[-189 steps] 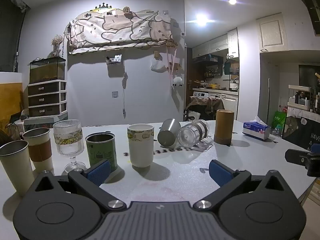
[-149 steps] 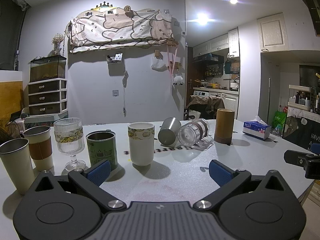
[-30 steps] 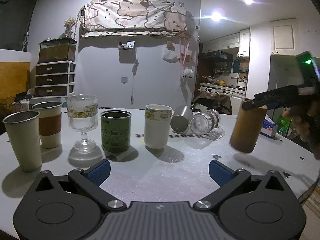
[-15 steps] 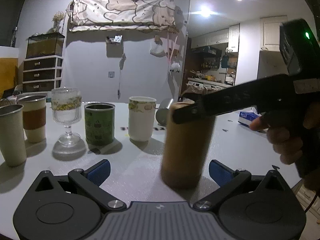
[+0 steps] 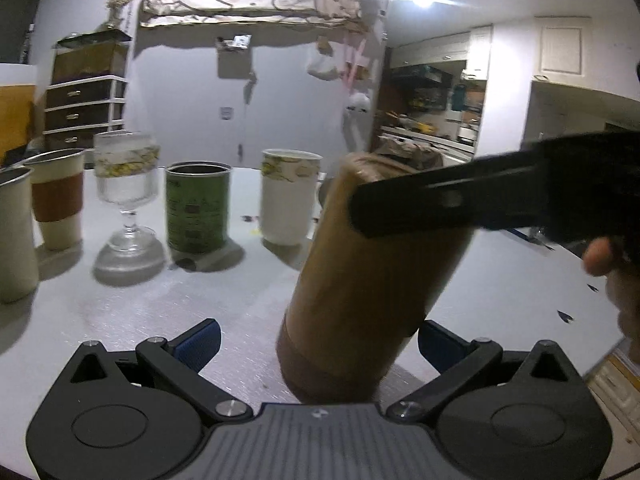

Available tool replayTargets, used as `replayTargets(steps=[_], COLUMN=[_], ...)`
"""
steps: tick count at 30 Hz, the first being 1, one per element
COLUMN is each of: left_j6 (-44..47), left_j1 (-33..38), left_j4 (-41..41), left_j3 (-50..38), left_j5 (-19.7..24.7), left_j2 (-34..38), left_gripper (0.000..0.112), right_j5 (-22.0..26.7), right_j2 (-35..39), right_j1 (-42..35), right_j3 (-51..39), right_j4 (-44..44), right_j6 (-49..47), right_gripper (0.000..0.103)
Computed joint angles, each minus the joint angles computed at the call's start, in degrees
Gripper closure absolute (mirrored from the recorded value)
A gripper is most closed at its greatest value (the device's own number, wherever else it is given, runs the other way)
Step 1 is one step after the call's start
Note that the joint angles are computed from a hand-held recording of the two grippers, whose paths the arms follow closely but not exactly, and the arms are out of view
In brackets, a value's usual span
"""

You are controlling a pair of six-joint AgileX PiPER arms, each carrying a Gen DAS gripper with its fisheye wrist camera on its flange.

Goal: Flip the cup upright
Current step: 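Lift the brown wooden cup with the right tool and tilt it sideways, then grasp the brown cup's end with the left tool while the right tool holds it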

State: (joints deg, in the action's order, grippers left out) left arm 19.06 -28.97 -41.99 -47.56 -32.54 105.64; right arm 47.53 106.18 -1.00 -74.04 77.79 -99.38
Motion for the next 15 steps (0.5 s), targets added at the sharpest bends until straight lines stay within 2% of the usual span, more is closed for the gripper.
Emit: replayTargets(steps=[5,7,9,11,15], left_j6=[2.4,4.8,6.5,5.0,-0.3], left_j1=[-1.2,-1.7,-1.8,-0.8,1.8], left_j4=[-0.2,-3.2,-6.7,-6.7,-5.1], left_j3=[-0.4,-0.7,-0.9,-0.4,0.0], left_j5=[0.6,0.4,-0.6,-0.5,2.2], left_j2=[0.6,0.9,1.0,0.4,-1.0], left_gripper=[0.009,0.009,0.009,0.009,0.009], right_j5=[5.5,6.6,5.8,5.3,2.9], right_j2=[-1.3,-1.7,-2.0,-1.5,0.2], right_j1=[-5.5,-7.7,-9.1,-10.6,-11.6], right_j3=[2.7,4.1,5.7,6.4,6.7], right_j4=[0.1,0.4,1.4,1.4,0.1], right_j6=[-0.9,-1.5,-3.0,-2.9,-0.8], right_gripper=[0.033,0.033,0.033,0.033,0.033])
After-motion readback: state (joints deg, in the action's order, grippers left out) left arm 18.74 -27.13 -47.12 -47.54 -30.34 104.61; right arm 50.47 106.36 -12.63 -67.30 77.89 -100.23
